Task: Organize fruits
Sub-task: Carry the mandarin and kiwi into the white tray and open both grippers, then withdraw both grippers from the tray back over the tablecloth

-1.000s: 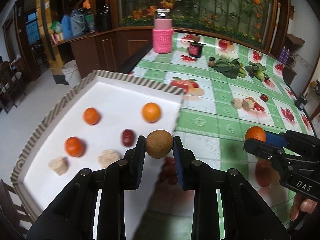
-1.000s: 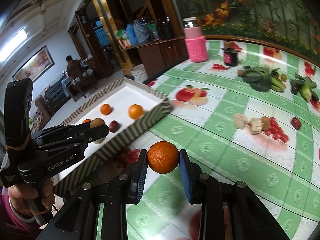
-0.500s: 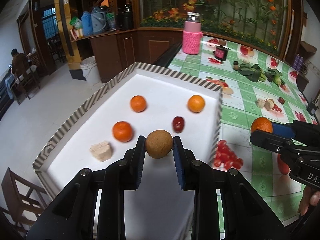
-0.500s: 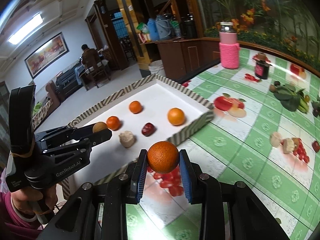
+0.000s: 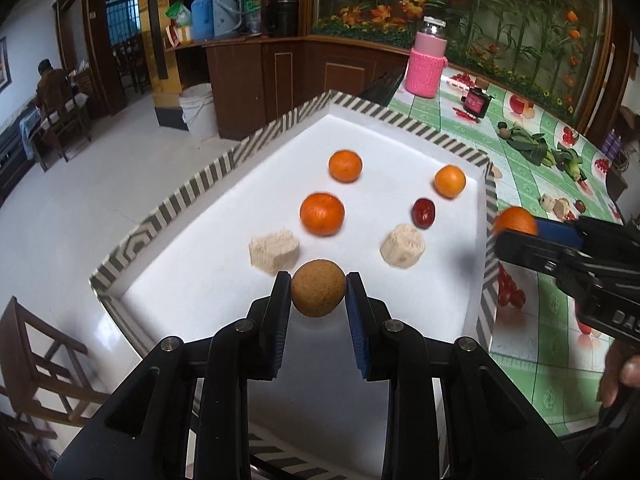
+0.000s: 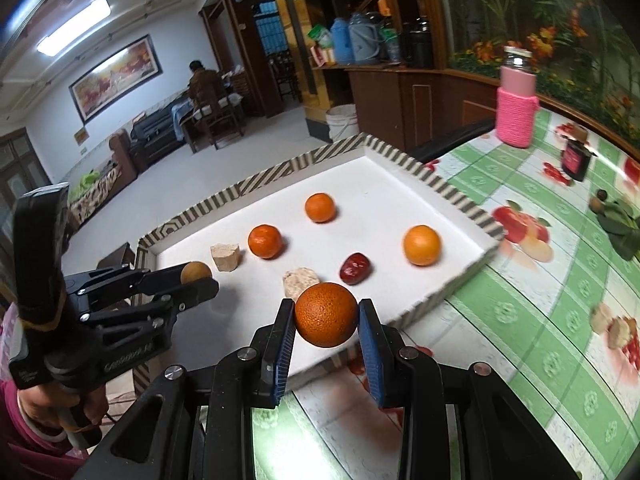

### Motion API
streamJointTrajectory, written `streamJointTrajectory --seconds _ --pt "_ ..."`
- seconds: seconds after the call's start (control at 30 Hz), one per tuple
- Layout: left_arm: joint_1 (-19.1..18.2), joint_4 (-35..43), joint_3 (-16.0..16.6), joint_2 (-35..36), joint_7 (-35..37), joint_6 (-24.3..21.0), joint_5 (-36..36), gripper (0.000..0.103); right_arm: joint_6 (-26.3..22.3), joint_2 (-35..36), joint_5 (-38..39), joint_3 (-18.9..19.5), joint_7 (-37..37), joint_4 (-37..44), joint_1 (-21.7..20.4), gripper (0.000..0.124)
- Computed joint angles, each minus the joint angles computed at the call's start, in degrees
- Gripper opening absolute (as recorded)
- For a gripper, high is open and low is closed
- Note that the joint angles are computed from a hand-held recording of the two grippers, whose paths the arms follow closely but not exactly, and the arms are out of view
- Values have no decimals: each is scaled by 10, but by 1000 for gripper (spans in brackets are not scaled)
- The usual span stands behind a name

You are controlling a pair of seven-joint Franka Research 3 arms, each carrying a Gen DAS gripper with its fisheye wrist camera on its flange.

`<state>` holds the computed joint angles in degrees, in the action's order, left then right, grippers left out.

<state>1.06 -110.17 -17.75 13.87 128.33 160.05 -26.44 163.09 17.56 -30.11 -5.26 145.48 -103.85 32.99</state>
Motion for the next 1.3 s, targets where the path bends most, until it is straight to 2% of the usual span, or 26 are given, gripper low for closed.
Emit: streamJointTrajectory --seconds 0.1,0.43,0.63,0.77,0.93,1.0,1.07,1.1,1.3 --pt "0 -1 -2 3 5 -6 -1 27 -22 26 37 18 -50 34 -14 30" --pt "-7 11 0 22 -14 -15 28 27 -103 79 91 17 -137 109 -16 30" --pt "-7 13 -2 28 -27 -6 49 27 -155 112 112 20 -190 161 -20 30" --pt "-9 17 0 31 -44 -5 66 27 -145 119 127 21 -209 165 -21 30" --pt "-12 14 1 32 -66 5 91 28 -141 110 97 -2 -190 152 2 33" --pt "-14 14 2 33 -75 7 101 34 -135 99 87 -5 -176 140 7 34" --pt "-13 14 2 33 -84 9 108 50 -124 86 77 -6 -164 123 8 34" --pt "-10 13 0 32 -85 11 106 53 -120 78 68 -8 -154 114 11 34" --pt "-10 7 0 26 -105 27 119 55 -88 38 21 -12 -81 63 16 34"
